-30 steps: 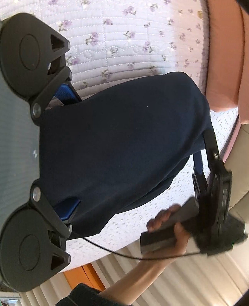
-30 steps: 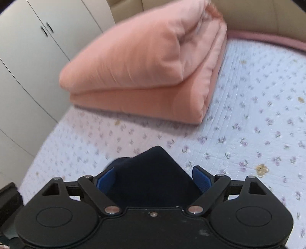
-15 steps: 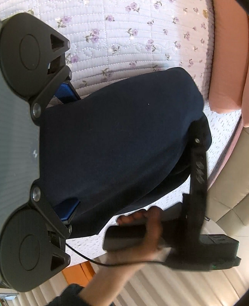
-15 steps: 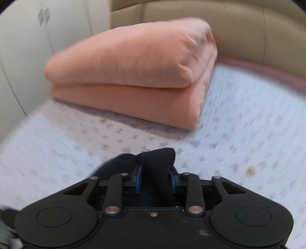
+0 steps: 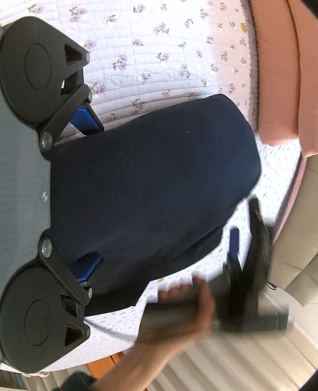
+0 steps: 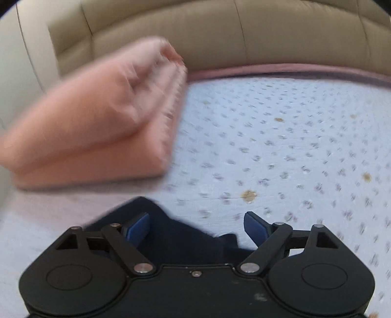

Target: Fold large clothes

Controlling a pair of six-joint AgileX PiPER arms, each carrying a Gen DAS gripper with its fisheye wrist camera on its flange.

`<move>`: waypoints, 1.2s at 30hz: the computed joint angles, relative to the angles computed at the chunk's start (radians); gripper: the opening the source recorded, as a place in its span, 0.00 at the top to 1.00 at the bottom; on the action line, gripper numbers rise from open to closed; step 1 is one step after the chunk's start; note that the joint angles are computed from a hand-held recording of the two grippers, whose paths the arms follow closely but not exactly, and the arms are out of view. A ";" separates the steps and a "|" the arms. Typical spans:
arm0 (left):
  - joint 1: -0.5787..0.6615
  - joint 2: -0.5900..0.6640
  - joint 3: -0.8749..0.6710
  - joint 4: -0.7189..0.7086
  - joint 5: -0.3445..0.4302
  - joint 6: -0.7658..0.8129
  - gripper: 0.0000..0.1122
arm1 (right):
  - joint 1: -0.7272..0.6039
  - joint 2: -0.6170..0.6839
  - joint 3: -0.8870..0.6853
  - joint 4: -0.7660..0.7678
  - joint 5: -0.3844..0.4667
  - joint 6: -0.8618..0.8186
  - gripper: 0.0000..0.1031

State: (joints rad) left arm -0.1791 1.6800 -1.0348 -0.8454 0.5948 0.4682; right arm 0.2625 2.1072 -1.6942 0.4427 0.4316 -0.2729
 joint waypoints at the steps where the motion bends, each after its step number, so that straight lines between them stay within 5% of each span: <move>1: 0.004 0.007 0.000 -0.006 0.017 -0.006 0.08 | -0.010 -0.049 0.071 0.084 -0.016 -0.100 0.00; 3: 0.013 0.015 0.034 -0.075 0.021 0.033 0.08 | -0.025 -0.124 0.187 0.149 0.011 -0.243 0.00; 6: 0.017 0.001 0.096 -0.173 0.001 0.115 0.08 | -0.026 -0.157 0.290 0.008 0.050 -0.244 0.00; 8: 0.006 -0.012 0.098 -0.135 0.013 0.109 0.08 | -0.061 -0.193 0.430 0.031 -0.049 -0.383 0.00; 11: -0.024 -0.044 0.110 -0.038 0.027 0.072 0.08 | -0.185 -0.214 0.481 0.163 0.013 -0.398 0.00; 14: -0.006 -0.056 0.093 0.013 0.108 0.028 0.08 | -0.218 -0.250 0.510 0.003 -0.001 -0.238 0.00; 16: 0.009 -0.064 0.057 0.074 0.188 -0.031 0.08 | -0.248 -0.270 0.490 0.003 0.069 -0.215 0.00; 20: 0.062 -0.089 -0.056 0.128 0.353 -0.075 0.08 | -0.343 -0.314 0.475 0.357 0.242 -0.342 0.00; 23: 0.096 -0.099 -0.105 0.127 0.338 -0.112 0.08 | -0.292 -0.307 0.460 0.429 0.254 -0.354 0.00; 27: 0.090 -0.010 -0.192 0.218 0.288 -0.247 0.08 | -0.169 -0.216 0.328 0.212 0.292 -0.218 0.00; 30: 0.114 0.060 -0.210 0.141 0.282 -0.217 0.08 | -0.091 -0.218 0.363 0.054 0.174 -0.127 0.00; 36: 0.119 0.151 -0.248 0.063 0.274 -0.183 0.08 | -0.162 -0.141 0.324 0.287 0.273 -0.371 0.00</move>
